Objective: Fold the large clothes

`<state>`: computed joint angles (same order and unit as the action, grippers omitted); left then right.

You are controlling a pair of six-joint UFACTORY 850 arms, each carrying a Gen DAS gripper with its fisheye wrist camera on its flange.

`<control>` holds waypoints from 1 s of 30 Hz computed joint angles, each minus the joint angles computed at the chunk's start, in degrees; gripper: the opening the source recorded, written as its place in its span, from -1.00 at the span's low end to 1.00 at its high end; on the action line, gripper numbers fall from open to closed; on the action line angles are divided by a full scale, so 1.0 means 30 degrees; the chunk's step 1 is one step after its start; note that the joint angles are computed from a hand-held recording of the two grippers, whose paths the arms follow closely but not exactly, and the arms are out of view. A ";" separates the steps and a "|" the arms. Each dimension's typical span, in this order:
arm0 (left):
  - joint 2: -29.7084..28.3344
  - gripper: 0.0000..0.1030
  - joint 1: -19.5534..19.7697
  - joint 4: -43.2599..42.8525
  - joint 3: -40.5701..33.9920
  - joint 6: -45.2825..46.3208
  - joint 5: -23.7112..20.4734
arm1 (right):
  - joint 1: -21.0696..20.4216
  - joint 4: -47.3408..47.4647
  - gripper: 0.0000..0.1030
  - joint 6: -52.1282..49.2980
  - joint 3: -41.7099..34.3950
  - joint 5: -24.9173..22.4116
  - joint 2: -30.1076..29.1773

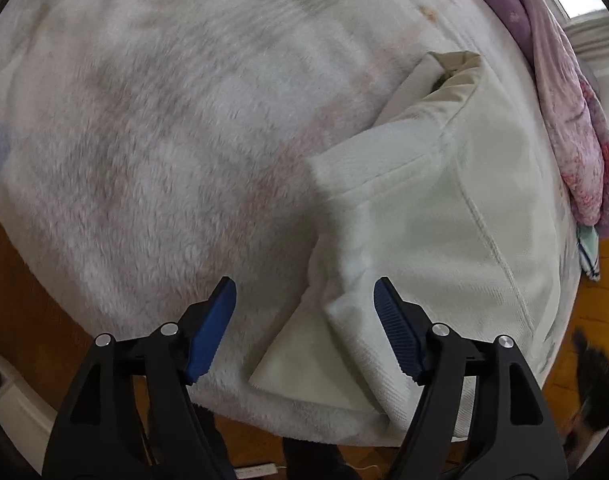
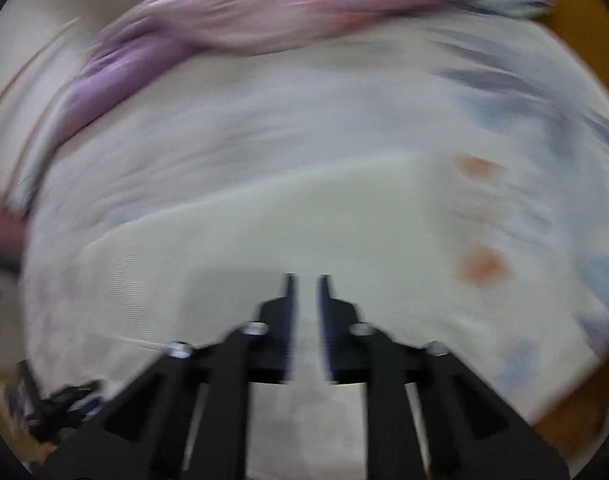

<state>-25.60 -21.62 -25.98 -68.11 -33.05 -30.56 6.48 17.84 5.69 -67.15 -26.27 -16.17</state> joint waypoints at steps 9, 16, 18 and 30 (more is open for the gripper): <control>0.0456 0.44 -0.0530 -0.1556 0.1322 0.1215 0.0857 | 0.1875 -0.0612 -0.99 0.0313 -0.7057 -0.2999 -0.8141; 0.0914 0.46 -0.0421 -0.3746 0.2374 0.3151 0.1344 | 0.1888 0.2211 -0.99 -0.0828 -0.3349 -0.4004 -0.5099; 0.0706 0.46 -0.0361 -0.4200 0.2165 0.3546 0.1197 | 0.2124 0.1849 -0.99 -0.0629 -0.1871 -0.3910 -0.4213; 0.0276 0.46 0.0055 -0.6528 0.1813 0.6384 0.0572 | 0.2461 0.3724 -1.00 -0.0892 0.2383 -0.3504 -0.2015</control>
<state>-24.77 -21.45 -45.56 -62.67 -13.90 -28.84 13.87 29.02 3.02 -60.00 -36.78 -22.22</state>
